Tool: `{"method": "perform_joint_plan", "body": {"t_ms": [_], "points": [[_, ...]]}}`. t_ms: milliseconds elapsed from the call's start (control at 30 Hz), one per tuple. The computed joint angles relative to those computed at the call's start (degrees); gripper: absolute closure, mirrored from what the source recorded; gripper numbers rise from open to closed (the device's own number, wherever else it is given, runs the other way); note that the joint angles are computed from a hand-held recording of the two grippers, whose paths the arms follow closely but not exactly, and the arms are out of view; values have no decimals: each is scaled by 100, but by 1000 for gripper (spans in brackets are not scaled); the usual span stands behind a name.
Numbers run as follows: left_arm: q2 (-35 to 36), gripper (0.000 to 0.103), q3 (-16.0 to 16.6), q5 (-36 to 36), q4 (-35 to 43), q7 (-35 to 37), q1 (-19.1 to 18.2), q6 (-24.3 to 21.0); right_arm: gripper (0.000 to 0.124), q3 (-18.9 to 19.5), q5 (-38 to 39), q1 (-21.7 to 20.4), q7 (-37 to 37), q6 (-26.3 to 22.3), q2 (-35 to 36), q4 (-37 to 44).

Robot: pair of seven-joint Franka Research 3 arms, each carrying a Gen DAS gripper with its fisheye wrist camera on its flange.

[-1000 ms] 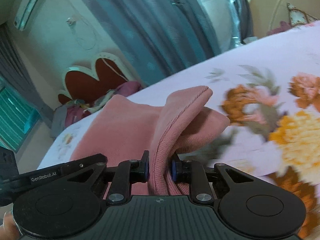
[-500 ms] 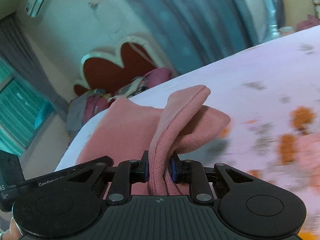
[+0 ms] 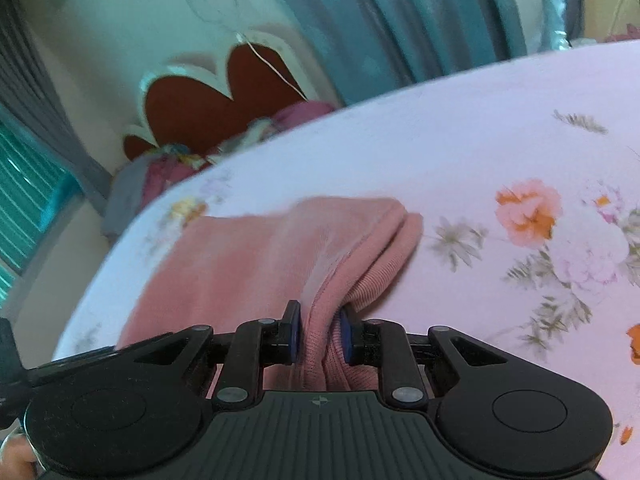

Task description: Fold small clothes

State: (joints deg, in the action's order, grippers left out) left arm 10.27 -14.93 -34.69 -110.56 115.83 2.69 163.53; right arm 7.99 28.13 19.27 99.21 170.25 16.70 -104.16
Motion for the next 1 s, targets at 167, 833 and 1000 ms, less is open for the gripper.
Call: {"method": "perform_joint_plan", "body": {"t_ms": [167,833,1000], "points": [[-68,37,241,887,-116,-727,-202,246,104,-722,-1246,546,989,-289,-6,25],[569,48,194,2745,437,-1815,-235,873,104,-1789,-3960,1362,2695,-1233,897,1427],[564,46,-70,2975,344,-1839,24,985,104,-1677,-4217,1172,3248,-1197,637,1030]]}}
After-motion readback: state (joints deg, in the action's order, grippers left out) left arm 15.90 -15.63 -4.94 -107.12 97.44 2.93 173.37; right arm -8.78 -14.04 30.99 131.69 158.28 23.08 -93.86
